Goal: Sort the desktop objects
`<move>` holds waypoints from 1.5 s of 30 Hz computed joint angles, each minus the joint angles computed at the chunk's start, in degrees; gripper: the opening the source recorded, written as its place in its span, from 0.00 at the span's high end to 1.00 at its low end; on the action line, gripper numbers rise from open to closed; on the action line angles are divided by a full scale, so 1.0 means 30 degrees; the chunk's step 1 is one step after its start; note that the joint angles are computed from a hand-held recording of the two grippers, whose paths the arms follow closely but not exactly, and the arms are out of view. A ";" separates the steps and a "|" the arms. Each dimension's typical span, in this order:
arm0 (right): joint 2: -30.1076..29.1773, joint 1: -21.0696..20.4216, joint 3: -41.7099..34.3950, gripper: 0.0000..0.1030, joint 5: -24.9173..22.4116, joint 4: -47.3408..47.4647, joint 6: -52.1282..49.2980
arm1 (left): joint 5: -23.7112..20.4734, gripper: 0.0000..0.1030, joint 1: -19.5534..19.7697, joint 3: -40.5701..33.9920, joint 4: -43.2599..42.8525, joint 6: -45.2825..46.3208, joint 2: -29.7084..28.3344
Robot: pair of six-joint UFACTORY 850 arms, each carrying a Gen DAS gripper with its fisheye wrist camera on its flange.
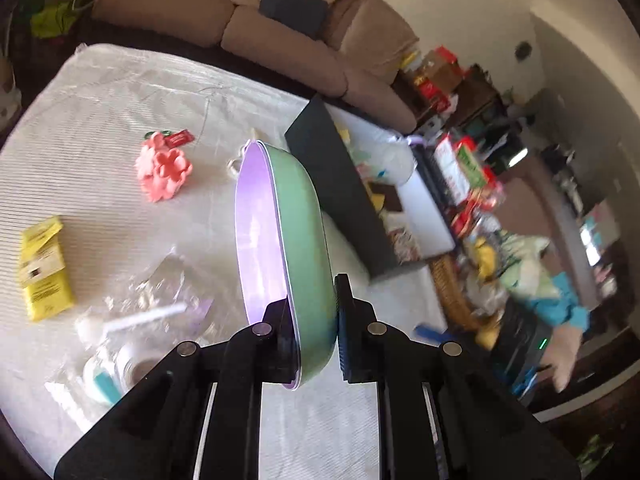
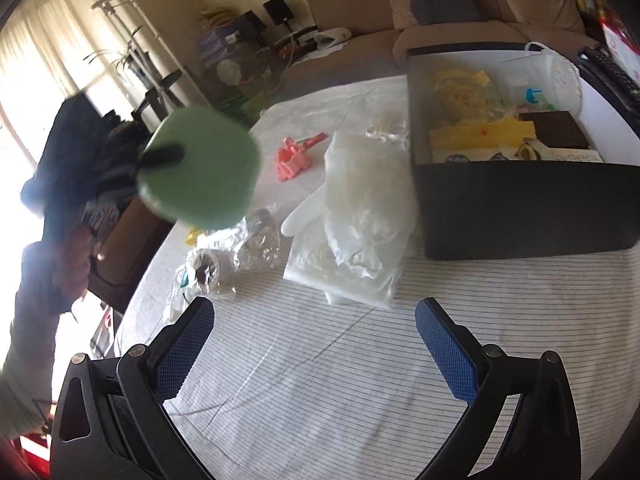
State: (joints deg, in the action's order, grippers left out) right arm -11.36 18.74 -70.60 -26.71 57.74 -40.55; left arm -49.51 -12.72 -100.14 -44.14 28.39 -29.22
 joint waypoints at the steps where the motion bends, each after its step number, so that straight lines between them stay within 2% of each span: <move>1: 0.0238 -0.0222 0.0250 0.00 0.0123 0.0385 0.0170 | 0.0307 0.87 -0.0365 0.1498 0.0641 -0.0033 0.1048; 3: 0.0739 -0.0558 0.0726 0.00 0.0315 0.0423 0.0984 | 0.0973 0.87 -0.1513 0.3824 0.2665 -0.0723 0.2589; 5: 0.1300 -0.0635 0.1116 0.00 0.0659 -0.0929 0.2540 | 0.2193 0.87 -0.3106 0.5906 0.5456 -0.2116 0.3668; 6: 0.1593 -0.0643 0.1336 0.00 0.0754 -0.1543 0.3118 | 0.2447 0.85 -0.3854 0.6668 0.6125 -0.2433 0.3951; 7: 0.1933 -0.0669 0.1628 0.00 0.0803 -0.1898 0.3439 | 0.2711 0.79 -0.4618 0.7334 0.6746 -0.2949 0.4212; 8: 0.2314 -0.0698 0.1996 0.00 0.0882 -0.2208 0.3749 | 0.2948 0.72 -0.5225 0.7897 0.6907 -0.3247 0.4442; 10: 0.3046 -0.0842 0.2859 0.00 0.0896 -0.2430 0.4081 | 0.2380 0.70 -0.5741 0.8417 0.4830 -0.2450 0.4588; 12: 0.3655 -0.1141 0.3671 0.00 0.0766 -0.2615 0.4369 | 0.1881 0.69 -0.5586 0.8991 0.2093 -0.1279 0.4924; 15: 0.4148 -0.1844 0.4398 0.00 0.0354 -0.2339 0.4204 | 0.2086 0.61 -0.4863 0.9881 0.0436 -0.0459 0.5924; 18: 0.4193 -0.2185 0.4651 0.00 -0.0466 -0.1874 0.3453 | 0.2868 0.49 -0.3700 1.0326 0.1257 -0.1677 0.6453; 22: 0.3384 -0.1412 0.4211 0.00 -0.1235 -0.4322 0.4757 | 0.4221 0.48 -0.2580 1.0649 0.3011 -0.3589 0.6250; 23: 0.3088 -0.1121 0.4034 0.05 -0.1385 -0.5028 0.5151 | 0.4568 0.49 -0.2671 1.0978 0.3395 -0.3736 0.6276; 24: 0.2797 -0.0815 0.3879 0.15 -0.1523 -0.5666 0.5459 | 0.4667 0.49 -0.2790 1.1127 0.3382 -0.3606 0.6177; 26: 0.2293 -0.0148 0.3661 0.27 -0.1615 -0.7374 0.6537 | 0.4523 0.50 -0.3003 1.1207 0.3286 -0.3455 0.5905; 30: 0.1459 0.0406 0.3345 0.27 -0.2065 -0.8817 0.7859 | 0.4592 0.49 -0.3478 1.1390 0.3506 -0.3372 0.5613; 32: 0.1283 0.0500 0.3334 0.28 -0.2216 -0.9208 0.8187 | 0.4319 0.51 -0.3578 1.1393 0.2819 -0.2957 0.5408; 33: 0.1231 0.0526 0.3340 0.32 -0.2290 -0.9273 0.8228 | 0.4142 0.52 -0.3627 1.1324 0.2520 -0.2789 0.5217; 35: 0.1082 0.0533 0.3324 0.42 -0.2602 -0.8851 0.7789 | 0.4255 0.67 -0.3770 1.1454 0.2356 -0.2637 0.5152; 36: 0.0986 0.0550 0.3303 0.47 -0.2771 -0.8658 0.7593 | 0.4357 0.71 -0.3849 1.1518 0.2339 -0.2525 0.5180; 37: 0.0973 0.0621 0.3318 0.47 -0.2743 -0.8719 0.7585 | 0.4390 0.74 -0.3869 1.1591 0.2077 -0.2286 0.5212; 39: 0.0993 0.0694 0.3323 0.54 -0.2719 -0.8179 0.6939 | 0.3899 0.77 -0.3708 1.1709 0.0416 -0.0927 0.5191; 42: 0.1270 0.0860 0.3379 0.54 -0.1777 -0.9041 0.7646 | 0.3727 0.77 -0.3900 1.1910 -0.0416 0.0460 0.5319; 45: 0.1629 0.0195 0.3590 0.54 -0.1031 -0.6506 0.5678 | 0.2703 0.77 -0.3994 1.1778 -0.0917 0.1313 0.5057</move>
